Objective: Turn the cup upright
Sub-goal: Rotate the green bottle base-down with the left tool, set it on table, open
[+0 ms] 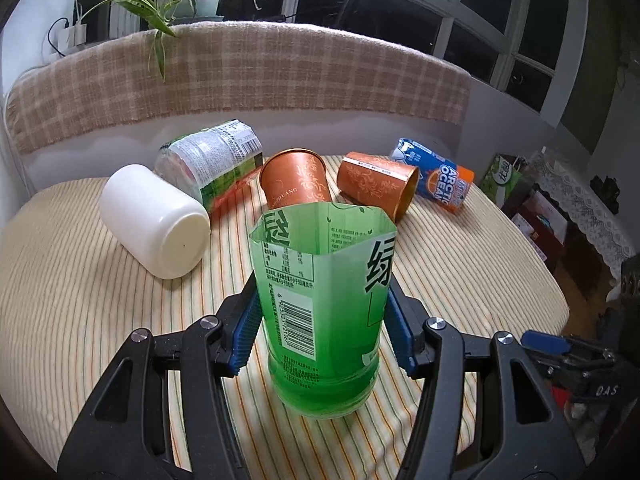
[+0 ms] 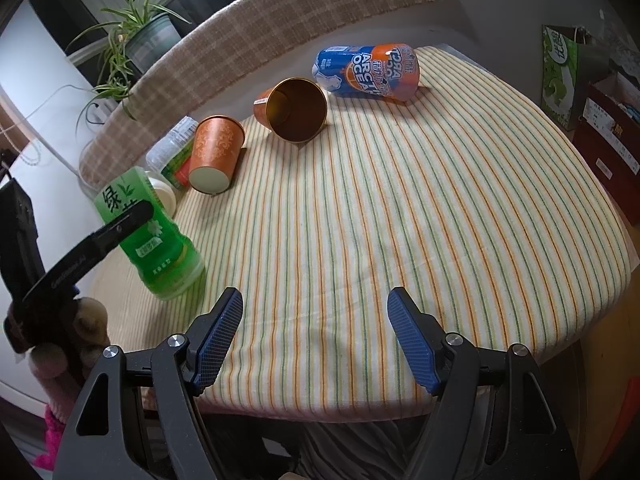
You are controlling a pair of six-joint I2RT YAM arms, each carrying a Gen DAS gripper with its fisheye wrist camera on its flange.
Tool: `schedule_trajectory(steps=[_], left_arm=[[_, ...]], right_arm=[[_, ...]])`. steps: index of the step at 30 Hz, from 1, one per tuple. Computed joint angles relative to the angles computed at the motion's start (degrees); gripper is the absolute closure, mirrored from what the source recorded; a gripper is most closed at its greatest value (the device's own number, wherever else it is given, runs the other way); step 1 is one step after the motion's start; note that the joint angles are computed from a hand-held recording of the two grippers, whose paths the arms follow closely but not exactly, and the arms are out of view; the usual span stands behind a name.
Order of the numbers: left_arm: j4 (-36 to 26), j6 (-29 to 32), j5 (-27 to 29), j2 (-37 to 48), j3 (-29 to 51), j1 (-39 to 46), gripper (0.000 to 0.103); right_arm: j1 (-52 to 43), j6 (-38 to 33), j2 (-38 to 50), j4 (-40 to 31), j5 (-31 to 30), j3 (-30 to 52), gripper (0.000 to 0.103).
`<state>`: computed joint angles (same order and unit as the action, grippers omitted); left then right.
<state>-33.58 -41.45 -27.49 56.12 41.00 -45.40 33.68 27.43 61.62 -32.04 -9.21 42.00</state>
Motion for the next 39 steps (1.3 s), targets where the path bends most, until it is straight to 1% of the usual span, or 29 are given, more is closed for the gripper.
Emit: schedule_trajectory(steps=[2,4,7,9,12,14,16,17,18,20,21,26,30,33,35,36,37,38,39], left_arm=[[-0.7,-0.6,0.0,-0.4,0.1,-0.6,0.046],[-1.0,-1.2,1.4,-1.3,-0.2,-0.6,0.046],[-1.0,-1.8,3.2,-2.1,-0.8,-0.6,0.043],[-1.2,-2.4,3.4,-2.3,-1.0,-1.2,0.042],[-1.1,-3.7,4.5,-3.3,-1.9,-1.6,0.035],[-1.1,-4.1,5.1,-3.8,-2.2,-1.6,0.028],[-1.5,-4.4,5.8,-4.2,-2.5,-1.8,0.023],[-1.7,-4.5,5.9,-4.4,-2.5,-2.2,0.023],[-2.1,-4.8,5.8,-4.5,-2.5,-2.7,0.023],[-3.3,-5.7,5.5,-4.9,-2.5,-3.7,0.018],[-3.5,-5.9,5.5,-5.2,-2.8,-3.9,0.017],[-6.8,-8.9,4.3,-7.8,-3.7,-6.4,0.016],[-12.4,-12.8,0.5,-10.2,-3.9,-10.4,0.016],[-19.2,-18.7,-5.0,-12.7,-3.4,-15.5,0.016],[-25.6,-25.6,-11.0,-13.1,-1.8,-20.7,0.016],[-31.0,-31.6,-15.6,-12.0,-0.2,-24.8,0.016],[-34.0,-35.0,-18.0,-11.3,0.8,-26.7,0.016],[-38.2,-39.8,-20.8,-9.9,2.3,-29.3,0.016],[-43.6,-46.1,-23.8,-8.0,3.9,-32.3,0.016]], right_arm=[[0.3,0.1,0.2,0.1,0.1,0.1,0.028],[0.7,0.2,0.3,0.3,0.1,0.1,0.028],[1.4,0.5,0.5,0.4,0.4,0.2,0.028],[1.7,0.6,0.6,0.5,0.5,0.2,0.028],[1.9,0.7,0.6,0.4,0.6,0.3,0.028],[2.0,0.8,0.5,0.4,0.8,0.4,0.028],[2.2,0.8,0.5,0.3,1.0,0.5,0.028],[2.3,0.8,0.4,0.3,1.1,0.5,0.028],[2.6,0.8,0.4,0.3,1.3,0.5,0.028],[2.9,0.7,0.4,0.5,1.4,0.7,0.028],[3.0,0.7,0.3,0.5,1.4,0.7,0.028],[5.4,0.1,0.3,1.0,3.4,1.5,0.028],[7.7,-0.7,0.0,1.4,5.7,2.2,0.028],[10.2,-1.5,-0.9,2.1,9.5,2.8,0.028],[12.3,-2.1,-1.8,2.7,13.1,3.1,0.028],[13.5,-2.5,-2.3,3.1,15.4,3.2,0.028],[14.5,-2.8,-2.5,3.4,17.1,3.4,0.028],[15.6,-3.2,-2.9,3.8,19.2,3.6,0.028],[16.5,-3.5,-3.0,4.1,20.9,3.9,0.026]])
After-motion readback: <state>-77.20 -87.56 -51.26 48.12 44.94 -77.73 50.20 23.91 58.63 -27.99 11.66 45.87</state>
